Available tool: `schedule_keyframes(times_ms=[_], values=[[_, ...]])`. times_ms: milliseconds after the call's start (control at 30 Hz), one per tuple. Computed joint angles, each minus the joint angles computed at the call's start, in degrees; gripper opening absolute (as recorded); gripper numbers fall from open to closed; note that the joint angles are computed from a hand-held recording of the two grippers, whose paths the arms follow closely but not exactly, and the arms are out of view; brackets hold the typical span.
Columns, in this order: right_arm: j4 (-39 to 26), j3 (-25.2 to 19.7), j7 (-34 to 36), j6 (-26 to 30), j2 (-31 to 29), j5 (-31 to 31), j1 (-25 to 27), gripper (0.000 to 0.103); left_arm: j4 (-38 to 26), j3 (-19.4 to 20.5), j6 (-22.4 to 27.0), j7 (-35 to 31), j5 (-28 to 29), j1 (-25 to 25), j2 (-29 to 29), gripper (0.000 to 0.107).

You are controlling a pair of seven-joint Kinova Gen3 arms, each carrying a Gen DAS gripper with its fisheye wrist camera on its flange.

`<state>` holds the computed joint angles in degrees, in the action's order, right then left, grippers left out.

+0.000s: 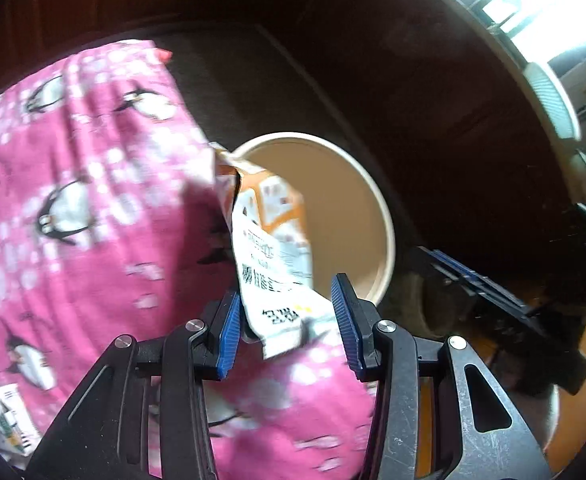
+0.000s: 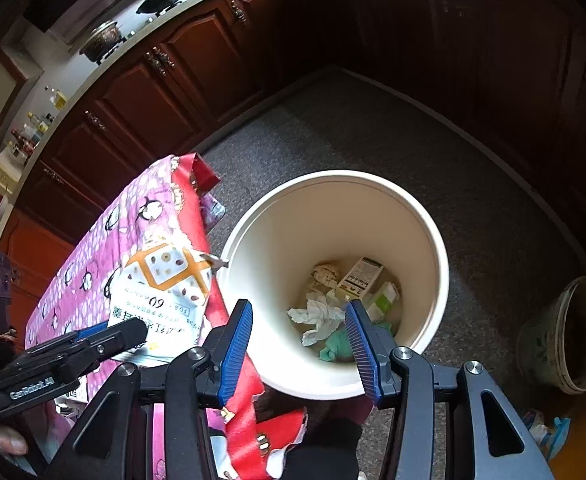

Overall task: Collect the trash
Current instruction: 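Open both tools over the beige bin to drop bag and tissue, then move both tools back over the table toward the sponge and milk carton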

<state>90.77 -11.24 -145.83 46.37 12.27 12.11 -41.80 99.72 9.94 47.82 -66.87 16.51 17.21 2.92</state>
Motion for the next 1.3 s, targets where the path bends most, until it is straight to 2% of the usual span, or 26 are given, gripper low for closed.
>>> schedule_keyframes(times_ms=[167, 367, 467, 667, 833, 967, 1100, 1300], values=[[0.47, 0.36, -0.81, 0.45, -0.74, 0.61, 0.34, 0.046, 0.31, 0.51, -2.05, -5.60, 3.83, 0.08, -1.23, 0.041], [-0.25, -0.07, -1.37, 0.77, -0.78, 1.36, 0.18, 0.046, 0.64, 0.45, 0.51, -2.02, -0.82, 0.90, -3.65, 0.041], [-1.00, -0.43, -0.81, 0.69, -0.36, 1.05, -0.11, 0.046, 1.28, 1.07, 1.14, 1.73, -5.30, 1.30, -4.64, 0.041], [-3.61, -0.97, -0.43, 1.09, 1.15, 1.53, -2.66, 0.046, 3.04, 2.85, 3.80, 8.49, -13.71, 1.19, -9.14, 0.041], [-6.17, -1.11, -0.34, 1.65, 2.54, 2.30, -5.50, 0.047, 4.79, 3.30, 5.82, 10.61, -16.54, 0.45, -13.15, 0.041], [-8.51, -1.43, 0.76, 1.86, 3.75, 2.18, -7.62, 0.052, 5.62, 2.52, 8.13, 9.58, -15.87, -0.90, -16.31, 0.042], [-11.54, -2.30, 3.44, 1.47, 5.70, 0.41, -9.36, 0.053, 7.29, 0.06, 10.12, 6.71, -13.50, -2.34, -20.72, 0.055], [-17.30, -3.92, 11.35, 1.72, 10.21, -5.23, -11.41, 0.053, 8.00, -5.13, 18.80, 0.35, -11.60, -6.19, -28.00, 0.055]])
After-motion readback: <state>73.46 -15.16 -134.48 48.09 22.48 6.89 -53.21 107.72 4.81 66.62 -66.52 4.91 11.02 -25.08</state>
